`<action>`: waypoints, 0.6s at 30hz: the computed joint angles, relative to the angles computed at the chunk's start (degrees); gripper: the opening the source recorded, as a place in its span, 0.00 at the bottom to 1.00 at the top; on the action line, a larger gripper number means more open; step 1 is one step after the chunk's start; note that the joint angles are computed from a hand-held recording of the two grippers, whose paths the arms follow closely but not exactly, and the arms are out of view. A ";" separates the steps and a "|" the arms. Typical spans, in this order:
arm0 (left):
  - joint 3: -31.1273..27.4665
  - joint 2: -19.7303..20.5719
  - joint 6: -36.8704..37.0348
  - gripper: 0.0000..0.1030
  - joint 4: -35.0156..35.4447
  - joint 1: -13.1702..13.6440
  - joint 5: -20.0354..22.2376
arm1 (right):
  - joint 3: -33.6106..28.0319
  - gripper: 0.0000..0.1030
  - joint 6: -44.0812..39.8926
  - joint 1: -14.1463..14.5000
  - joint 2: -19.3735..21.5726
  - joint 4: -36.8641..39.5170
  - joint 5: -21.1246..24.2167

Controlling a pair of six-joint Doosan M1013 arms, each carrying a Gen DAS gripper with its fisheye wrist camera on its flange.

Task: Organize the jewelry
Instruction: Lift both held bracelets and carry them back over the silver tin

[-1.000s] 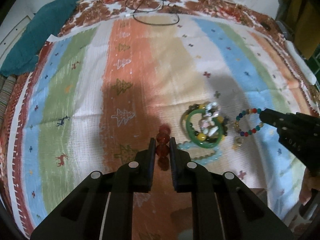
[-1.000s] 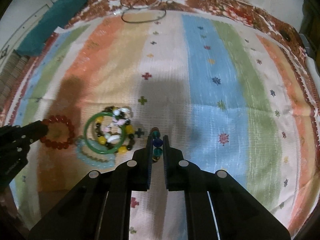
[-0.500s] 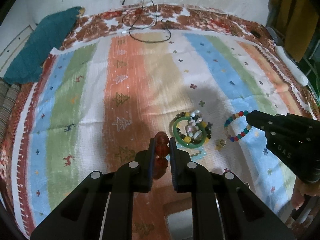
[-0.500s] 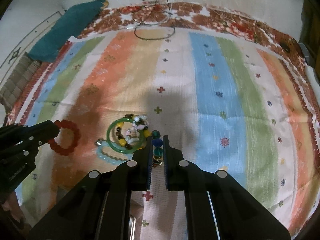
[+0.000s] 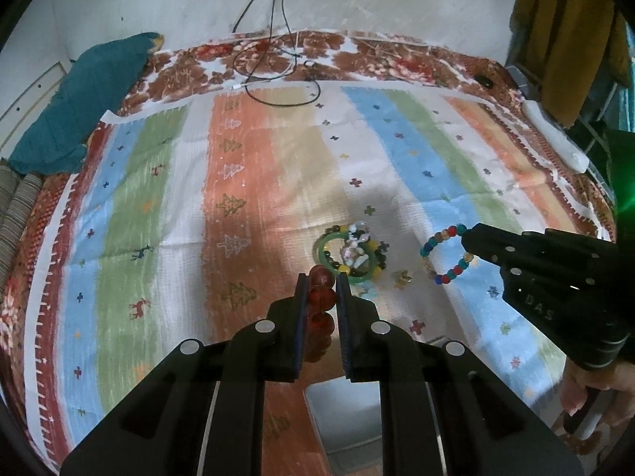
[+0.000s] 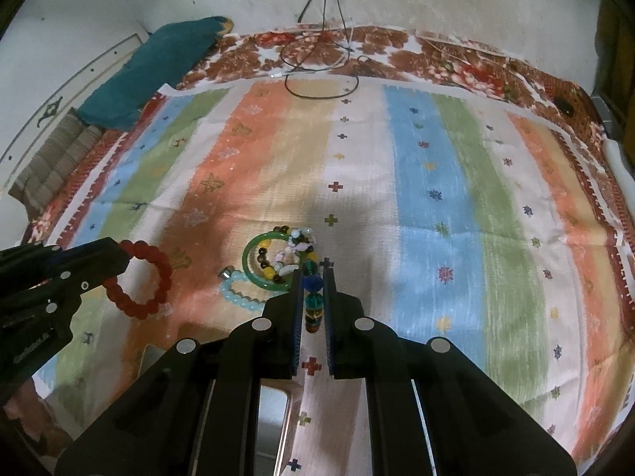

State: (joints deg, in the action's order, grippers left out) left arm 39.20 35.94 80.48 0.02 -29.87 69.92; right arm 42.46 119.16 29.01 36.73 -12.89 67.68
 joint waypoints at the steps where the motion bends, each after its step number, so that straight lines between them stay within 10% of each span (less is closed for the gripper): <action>1: 0.57 -0.39 -0.01 0.13 -0.16 -0.04 -0.43 | 0.34 0.10 0.02 0.06 -0.25 0.07 -0.30; 18: 9.21 -5.97 0.29 0.13 -0.13 -1.04 -5.66 | 7.09 0.10 -0.52 2.25 -5.14 -0.34 -5.68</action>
